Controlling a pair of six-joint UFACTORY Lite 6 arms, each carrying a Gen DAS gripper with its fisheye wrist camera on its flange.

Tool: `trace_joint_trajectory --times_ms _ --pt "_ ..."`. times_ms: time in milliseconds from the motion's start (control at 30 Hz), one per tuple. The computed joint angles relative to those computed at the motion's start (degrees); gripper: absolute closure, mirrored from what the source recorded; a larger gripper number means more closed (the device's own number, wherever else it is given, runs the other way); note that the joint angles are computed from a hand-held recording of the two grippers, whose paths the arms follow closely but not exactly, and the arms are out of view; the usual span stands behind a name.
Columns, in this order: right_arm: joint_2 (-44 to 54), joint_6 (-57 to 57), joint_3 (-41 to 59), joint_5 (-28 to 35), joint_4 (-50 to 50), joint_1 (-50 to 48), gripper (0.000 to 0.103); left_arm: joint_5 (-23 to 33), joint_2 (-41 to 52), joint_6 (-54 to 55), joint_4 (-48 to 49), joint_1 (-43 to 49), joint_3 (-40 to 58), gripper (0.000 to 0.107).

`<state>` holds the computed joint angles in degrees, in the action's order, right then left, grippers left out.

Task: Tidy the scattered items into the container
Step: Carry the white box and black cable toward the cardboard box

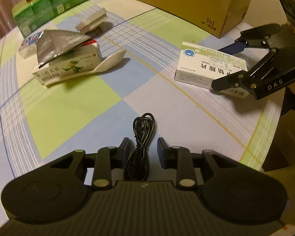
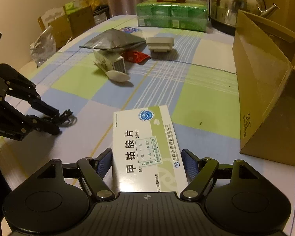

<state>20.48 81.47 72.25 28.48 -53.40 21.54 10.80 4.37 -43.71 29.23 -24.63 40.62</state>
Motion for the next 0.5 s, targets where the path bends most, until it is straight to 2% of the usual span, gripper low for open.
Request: trace_joint_trajectory --times_ms 33,167,300,500 --pt "0.07 -0.23 0.12 -0.08 0.20 -0.10 0.030 0.32 0.10 2.02 -2.20 0.17 0.33 0.096" --pt "0.66 -2.03 0.84 0.07 1.13 -0.22 0.030 1.12 0.26 -5.82 3.38 -1.47 0.59 0.097" --pt "1.73 -5.17 2.34 1.99 2.88 0.51 0.034 1.24 -0.33 -20.70 12.87 -3.45 0.05 0.097" --pt "-0.08 -1.10 1.42 4.21 -0.90 2.73 0.034 3.16 -1.30 -43.96 27.30 -7.12 0.21 0.097"
